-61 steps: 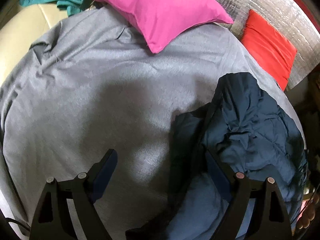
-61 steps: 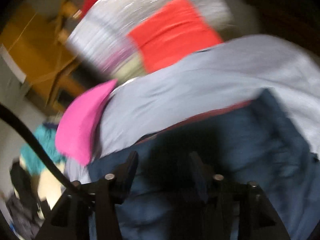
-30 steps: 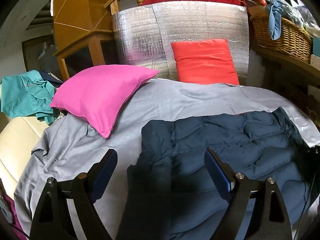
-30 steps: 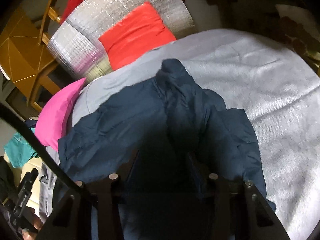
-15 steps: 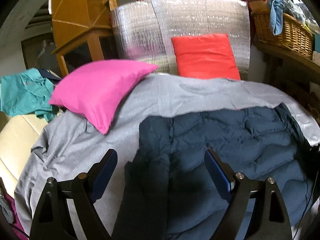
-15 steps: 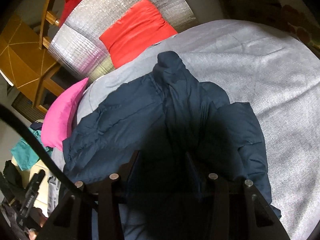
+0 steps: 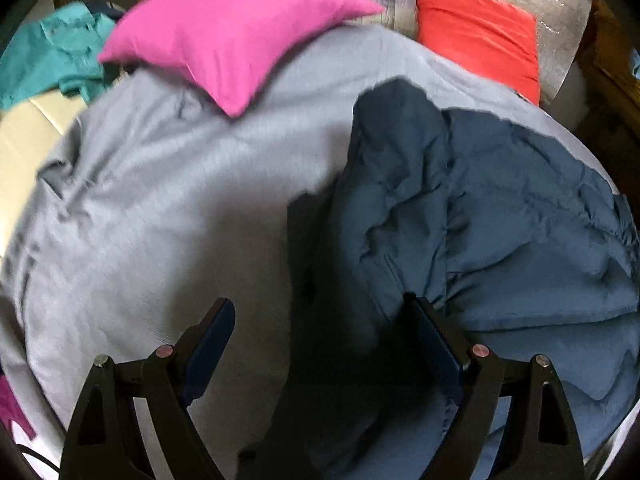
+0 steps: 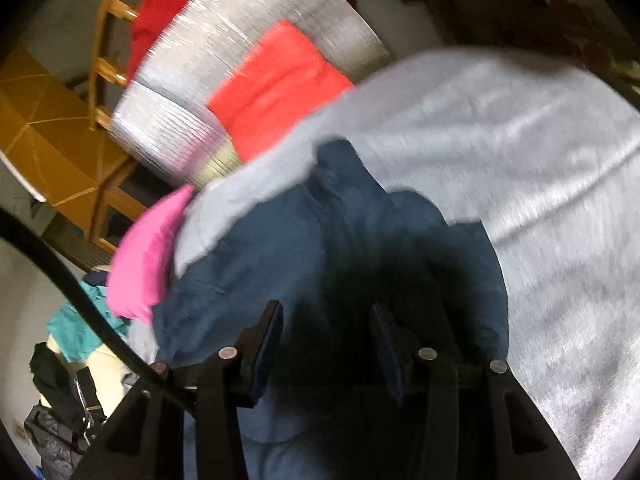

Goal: Fold large clothes

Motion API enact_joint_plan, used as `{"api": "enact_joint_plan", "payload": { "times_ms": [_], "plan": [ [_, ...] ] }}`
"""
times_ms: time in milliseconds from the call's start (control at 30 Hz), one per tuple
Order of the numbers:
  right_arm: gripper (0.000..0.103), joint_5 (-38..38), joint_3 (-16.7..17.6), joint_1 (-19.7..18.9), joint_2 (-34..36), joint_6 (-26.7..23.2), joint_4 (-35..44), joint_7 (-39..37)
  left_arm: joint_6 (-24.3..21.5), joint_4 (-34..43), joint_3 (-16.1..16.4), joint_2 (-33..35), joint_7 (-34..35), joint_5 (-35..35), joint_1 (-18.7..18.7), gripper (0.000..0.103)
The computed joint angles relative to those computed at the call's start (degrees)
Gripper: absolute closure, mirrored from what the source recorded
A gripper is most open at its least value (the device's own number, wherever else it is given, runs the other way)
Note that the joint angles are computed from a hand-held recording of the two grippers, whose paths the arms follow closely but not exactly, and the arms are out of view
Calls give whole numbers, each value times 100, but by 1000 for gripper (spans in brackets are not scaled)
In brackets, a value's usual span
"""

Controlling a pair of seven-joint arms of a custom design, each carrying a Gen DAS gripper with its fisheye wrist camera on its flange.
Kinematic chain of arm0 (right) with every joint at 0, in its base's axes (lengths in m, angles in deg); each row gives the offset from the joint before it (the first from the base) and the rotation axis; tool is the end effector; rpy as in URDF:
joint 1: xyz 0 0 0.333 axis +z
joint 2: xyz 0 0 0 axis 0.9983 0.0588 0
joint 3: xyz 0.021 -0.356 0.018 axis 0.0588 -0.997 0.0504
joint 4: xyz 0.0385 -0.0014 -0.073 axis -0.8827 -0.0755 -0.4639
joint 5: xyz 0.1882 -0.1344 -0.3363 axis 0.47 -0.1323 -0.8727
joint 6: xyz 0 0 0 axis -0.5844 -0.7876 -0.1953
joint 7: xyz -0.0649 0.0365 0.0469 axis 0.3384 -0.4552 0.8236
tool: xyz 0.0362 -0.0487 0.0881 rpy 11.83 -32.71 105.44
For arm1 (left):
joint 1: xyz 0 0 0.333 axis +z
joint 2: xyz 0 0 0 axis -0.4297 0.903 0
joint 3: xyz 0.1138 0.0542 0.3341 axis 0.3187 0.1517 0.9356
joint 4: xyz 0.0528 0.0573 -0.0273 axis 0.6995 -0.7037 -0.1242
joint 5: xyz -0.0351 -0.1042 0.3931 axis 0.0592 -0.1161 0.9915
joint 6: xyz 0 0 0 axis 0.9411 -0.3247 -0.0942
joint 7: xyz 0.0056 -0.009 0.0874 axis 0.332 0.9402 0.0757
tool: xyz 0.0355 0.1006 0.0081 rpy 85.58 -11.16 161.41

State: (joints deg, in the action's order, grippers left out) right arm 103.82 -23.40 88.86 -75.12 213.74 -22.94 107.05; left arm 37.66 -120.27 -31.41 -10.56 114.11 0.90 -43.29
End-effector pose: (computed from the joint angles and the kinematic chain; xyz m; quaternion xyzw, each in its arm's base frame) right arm 0.6721 0.0468 0.4999 -0.5414 0.7256 -0.0081 0.4246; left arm 0.5965 -0.2984 0.5510 -0.7896 0.5618 -0.1546 0.1924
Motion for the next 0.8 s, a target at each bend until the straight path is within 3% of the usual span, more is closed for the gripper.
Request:
{"api": "enact_joint_plan", "payload": {
  "times_ms": [333,567,700,733,800],
  "plan": [
    [53,-284,56,115,121,348,354,135,-433,358,-14,79,-210,858,-257,14],
    [46,-1776,-90,238,1197,5,1878,1742,-505,475,13,236,-32,547,-210,14],
    [45,-2865,-462,420,1916,-484,2810,2961,-531,518,54,278,18,622,-231,14],
    [45,-3111,-389,321,2090,-687,3009,3232,-499,503,57,276,38,603,-219,14],
    [45,-2819,-169,124,2090,-572,2892,3100,-443,470,64,263,58,597,-207,14]
  ]
}}
